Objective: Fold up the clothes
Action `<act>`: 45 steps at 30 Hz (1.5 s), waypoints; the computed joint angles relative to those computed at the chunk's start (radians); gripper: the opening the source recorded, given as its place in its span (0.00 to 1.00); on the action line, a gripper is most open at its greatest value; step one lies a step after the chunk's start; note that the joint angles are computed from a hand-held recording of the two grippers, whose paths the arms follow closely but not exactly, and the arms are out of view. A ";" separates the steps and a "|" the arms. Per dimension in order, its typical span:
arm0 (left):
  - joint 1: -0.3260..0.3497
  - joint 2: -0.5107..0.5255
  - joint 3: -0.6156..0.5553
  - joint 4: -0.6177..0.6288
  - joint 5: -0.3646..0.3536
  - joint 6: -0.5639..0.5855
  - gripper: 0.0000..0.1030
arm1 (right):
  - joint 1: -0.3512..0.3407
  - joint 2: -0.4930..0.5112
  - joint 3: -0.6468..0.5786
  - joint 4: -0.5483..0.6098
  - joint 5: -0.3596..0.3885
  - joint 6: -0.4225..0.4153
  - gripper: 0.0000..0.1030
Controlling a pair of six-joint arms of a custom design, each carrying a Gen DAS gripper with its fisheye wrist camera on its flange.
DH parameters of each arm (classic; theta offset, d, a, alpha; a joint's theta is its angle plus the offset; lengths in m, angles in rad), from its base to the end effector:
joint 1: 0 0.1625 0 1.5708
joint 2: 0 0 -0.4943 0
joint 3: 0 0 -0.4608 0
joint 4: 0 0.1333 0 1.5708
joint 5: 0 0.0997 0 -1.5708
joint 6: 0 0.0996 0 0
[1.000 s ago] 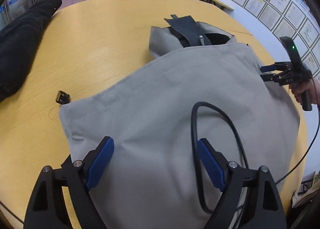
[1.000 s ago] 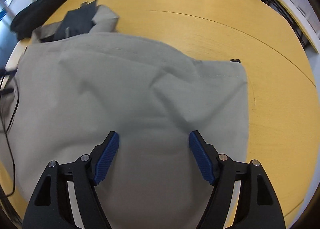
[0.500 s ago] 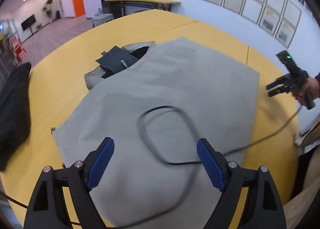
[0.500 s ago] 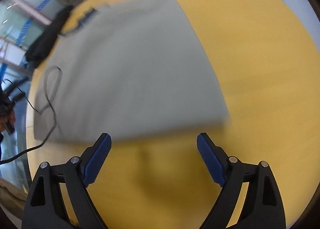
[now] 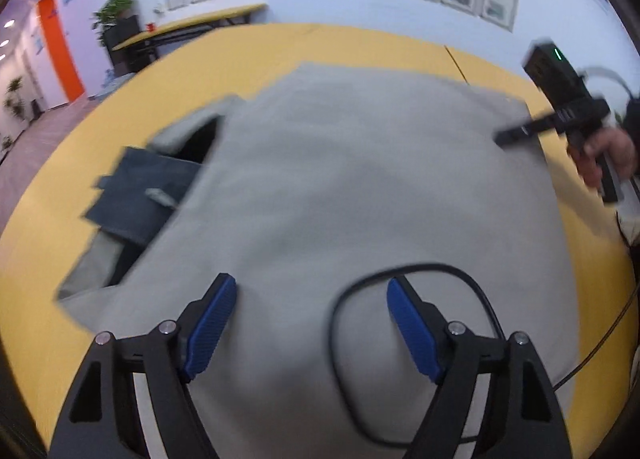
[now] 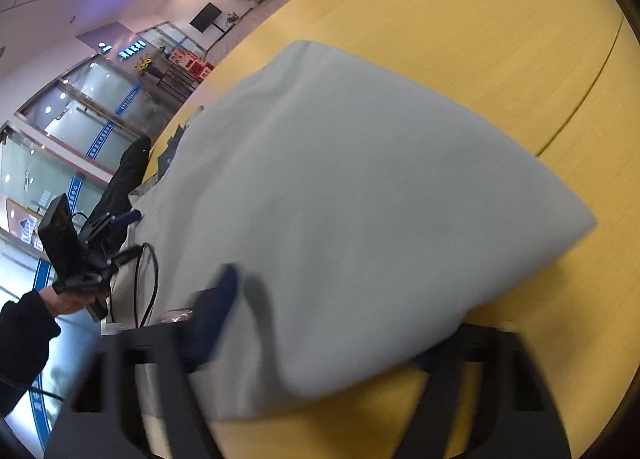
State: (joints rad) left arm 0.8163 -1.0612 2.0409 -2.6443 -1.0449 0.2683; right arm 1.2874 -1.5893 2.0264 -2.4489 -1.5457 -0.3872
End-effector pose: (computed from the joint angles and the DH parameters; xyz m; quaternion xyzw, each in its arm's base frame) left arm -0.2810 -0.5665 0.1350 0.4614 0.8471 -0.1064 0.2411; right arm -0.0209 -0.5574 0.4142 0.0534 -0.9743 0.2105 0.0604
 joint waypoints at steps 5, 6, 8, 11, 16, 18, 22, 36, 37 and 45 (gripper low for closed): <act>-0.017 0.039 -0.018 -0.012 -0.040 -0.015 0.79 | 0.031 -0.029 -0.009 -0.047 0.024 -0.058 0.06; -0.028 0.047 -0.021 -0.039 -0.050 -0.024 0.79 | 0.047 -0.031 -0.014 -0.071 0.013 -0.091 0.06; -0.046 0.067 -0.037 -0.078 -0.106 -0.053 0.80 | 0.071 -0.021 -0.031 -0.120 -0.014 -0.156 0.06; -0.065 0.122 -0.062 -0.108 -0.169 -0.039 0.83 | 0.128 -0.038 -0.037 -0.169 -0.035 -0.351 0.06; -0.067 0.230 -0.101 -0.126 -0.088 -0.078 0.89 | 0.221 -0.078 -0.034 -0.159 -0.004 -0.584 0.06; -0.066 0.234 -0.103 -0.130 -0.097 -0.068 0.90 | 0.245 -0.108 0.001 -0.126 0.029 -0.620 0.06; -0.069 0.238 -0.099 -0.126 -0.099 -0.040 0.96 | 0.246 -0.145 0.084 -0.050 0.078 -0.644 0.07; -0.066 0.236 -0.097 -0.133 -0.086 -0.008 1.00 | 0.187 -0.081 0.028 -0.045 0.086 -0.481 0.06; -0.065 0.234 -0.094 -0.137 -0.088 -0.008 1.00 | 0.195 -0.077 0.028 -0.041 0.109 -0.482 0.06; -0.120 0.063 0.072 -0.115 -0.015 -0.063 0.92 | 0.289 -0.052 0.063 -0.034 0.207 -0.569 0.06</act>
State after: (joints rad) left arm 0.6962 -0.9982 2.1129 -2.7589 -1.0597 0.2054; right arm 1.5765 -1.6415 2.0898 -2.4825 -1.3389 -0.9560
